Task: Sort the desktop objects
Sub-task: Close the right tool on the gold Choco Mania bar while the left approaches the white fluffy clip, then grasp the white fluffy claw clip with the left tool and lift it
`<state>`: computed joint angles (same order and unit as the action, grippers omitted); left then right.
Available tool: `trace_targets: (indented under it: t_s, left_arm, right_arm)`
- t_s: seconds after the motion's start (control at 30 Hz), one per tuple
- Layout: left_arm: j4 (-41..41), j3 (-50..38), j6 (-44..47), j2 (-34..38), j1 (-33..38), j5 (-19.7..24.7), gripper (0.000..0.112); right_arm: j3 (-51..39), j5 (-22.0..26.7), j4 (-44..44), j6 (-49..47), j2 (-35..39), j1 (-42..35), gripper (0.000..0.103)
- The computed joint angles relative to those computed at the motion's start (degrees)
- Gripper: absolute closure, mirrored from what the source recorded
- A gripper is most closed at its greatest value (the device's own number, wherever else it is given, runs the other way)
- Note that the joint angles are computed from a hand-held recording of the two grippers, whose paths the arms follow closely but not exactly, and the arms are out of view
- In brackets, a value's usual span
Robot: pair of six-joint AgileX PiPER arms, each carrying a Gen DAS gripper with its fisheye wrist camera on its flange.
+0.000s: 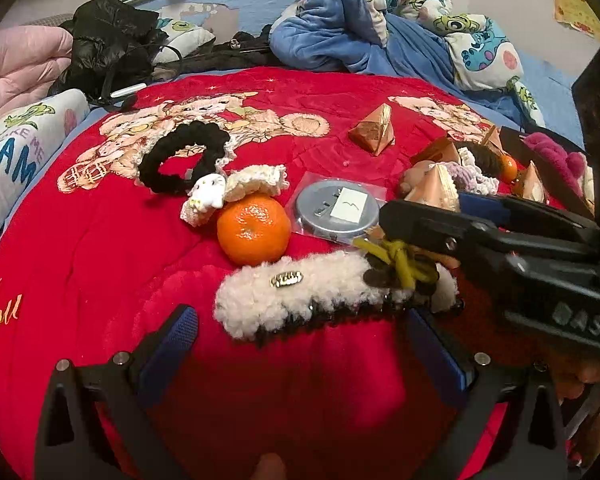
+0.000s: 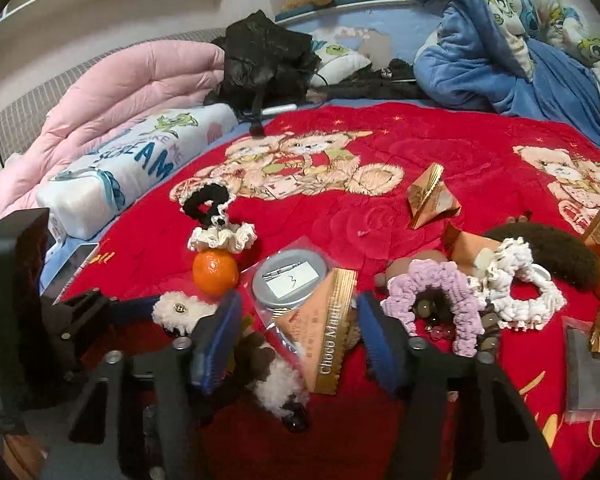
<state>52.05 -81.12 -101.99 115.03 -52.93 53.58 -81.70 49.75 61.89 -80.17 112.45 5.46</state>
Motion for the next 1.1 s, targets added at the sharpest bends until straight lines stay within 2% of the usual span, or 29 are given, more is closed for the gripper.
trace_targets:
  t_s: [0.07,0.23,0.3,0.4,0.5,0.57,0.6,0.63,0.67,0.73,0.77,0.8,0.9,0.97,1.1]
  left_arm:
    - [0.1,0.5,-0.4,-0.2,0.1,-0.6,0.009]
    - [0.2,1.2,-0.9,-0.5,0.3,-1.5,0.009]
    - [0.3,1.1,-0.8,-0.3,0.3,-1.6,0.009]
    - [-0.5,-0.1,0.9,0.4,0.4,-0.9,0.010]
    - [-0.6,-1.4,2.5,1.4,-0.1,-0.3,0.025]
    - [0.0,-2.2,2.5,2.1,-0.7,1.0,0.026]
    - [0.5,-2.1,2.0,2.1,-0.9,1.0,0.036]
    - [1.4,-1.8,0.5,2.1,-1.3,2.1,0.071]
    - [2.4,-1.2,-1.5,1.7,-1.5,2.5,0.078]
    - [4.7,2.8,-6.1,-0.4,-1.5,-1.0,0.099]
    - [5.9,4.5,-7.7,-1.4,-1.2,-3.7,0.101]
    - [6.2,4.7,-7.8,-1.3,-1.1,-4.0,0.101]
    - [5.2,2.4,-5.4,0.1,-1.7,-1.5,0.101]
    - [5.3,1.9,-4.9,0.4,-2.1,-1.2,0.099]
    - [5.6,2.1,-3.7,0.2,-2.8,-1.6,0.076]
  right_arm:
    - [-0.1,-0.6,-0.3,0.9,0.4,-0.2,0.070]
    - [-0.4,1.6,2.1,0.6,1.6,-2.2,0.072]
    - [0.7,1.0,4.1,-0.5,1.1,-2.9,0.072]
    - [2.6,2.9,9.1,-3.5,0.7,-5.3,0.072]
    - [4.0,5.4,13.8,-5.7,0.7,-7.9,0.072]
    - [4.3,6.5,15.6,-5.8,0.9,-8.8,0.072]
    - [4.4,6.8,16.0,-5.7,1.0,-9.1,0.072]
    - [4.2,7.0,16.3,-5.5,1.1,-9.3,0.072]
    - [4.2,7.3,16.4,-5.5,1.2,-9.4,0.072]
    - [4.8,7.2,17.2,-6.5,0.8,-9.4,0.072]
    - [5.1,7.1,17.5,-7.1,0.5,-9.3,0.072]
    - [5.4,7.2,17.7,-7.6,0.4,-9.4,0.072]
    - [6.3,7.5,18.4,-9.2,-0.1,-9.6,0.072]
    - [6.7,7.9,19.1,-9.7,-0.2,-9.9,0.072]
    - [5.7,9.7,19.0,-8.1,1.0,-10.8,0.072]
